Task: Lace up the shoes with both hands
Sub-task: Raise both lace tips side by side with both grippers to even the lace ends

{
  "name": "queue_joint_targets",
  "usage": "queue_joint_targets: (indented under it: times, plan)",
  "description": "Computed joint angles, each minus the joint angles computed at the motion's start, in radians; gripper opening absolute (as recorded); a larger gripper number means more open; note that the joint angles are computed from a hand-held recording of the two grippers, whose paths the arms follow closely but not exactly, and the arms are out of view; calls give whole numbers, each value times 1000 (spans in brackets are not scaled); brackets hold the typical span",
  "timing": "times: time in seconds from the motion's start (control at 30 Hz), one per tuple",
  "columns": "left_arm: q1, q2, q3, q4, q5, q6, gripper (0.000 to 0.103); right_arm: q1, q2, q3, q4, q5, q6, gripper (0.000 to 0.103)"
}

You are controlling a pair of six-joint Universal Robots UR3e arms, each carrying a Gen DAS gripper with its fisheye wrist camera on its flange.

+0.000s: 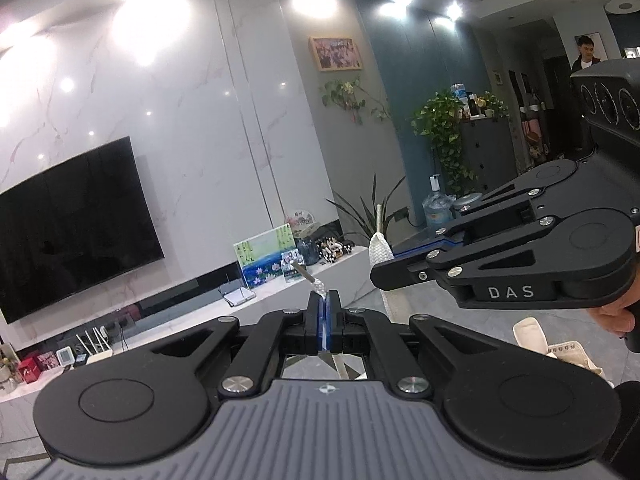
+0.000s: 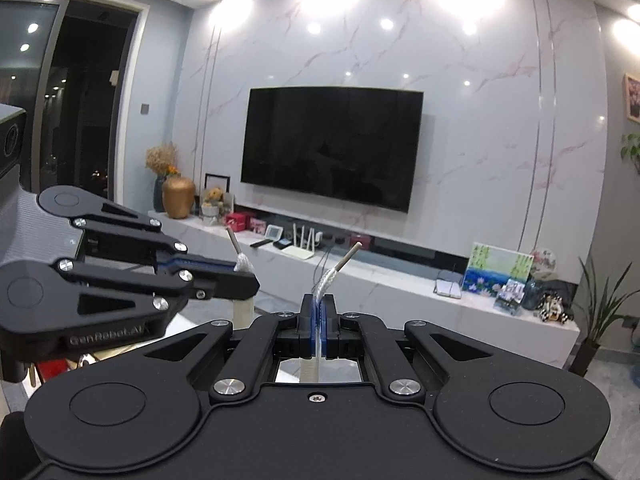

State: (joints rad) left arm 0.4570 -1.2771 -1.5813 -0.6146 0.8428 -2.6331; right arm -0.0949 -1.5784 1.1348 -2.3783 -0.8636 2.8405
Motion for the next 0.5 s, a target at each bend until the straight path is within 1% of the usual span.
queue_joint_targets:
  times: [0.13, 0.27, 0.5]
  plan:
    - [21, 6, 8, 16, -17, -19, 0, -1, 8, -48, 29, -11, 1, 2]
    - [38, 6, 27, 7, -26, -11, 0, -7, 22, -88, 57, -3, -2, 2]
    - [57, -7, 71, -18, -49, -3, 0, -20, 25, -68, 4, 38, 2, 1]
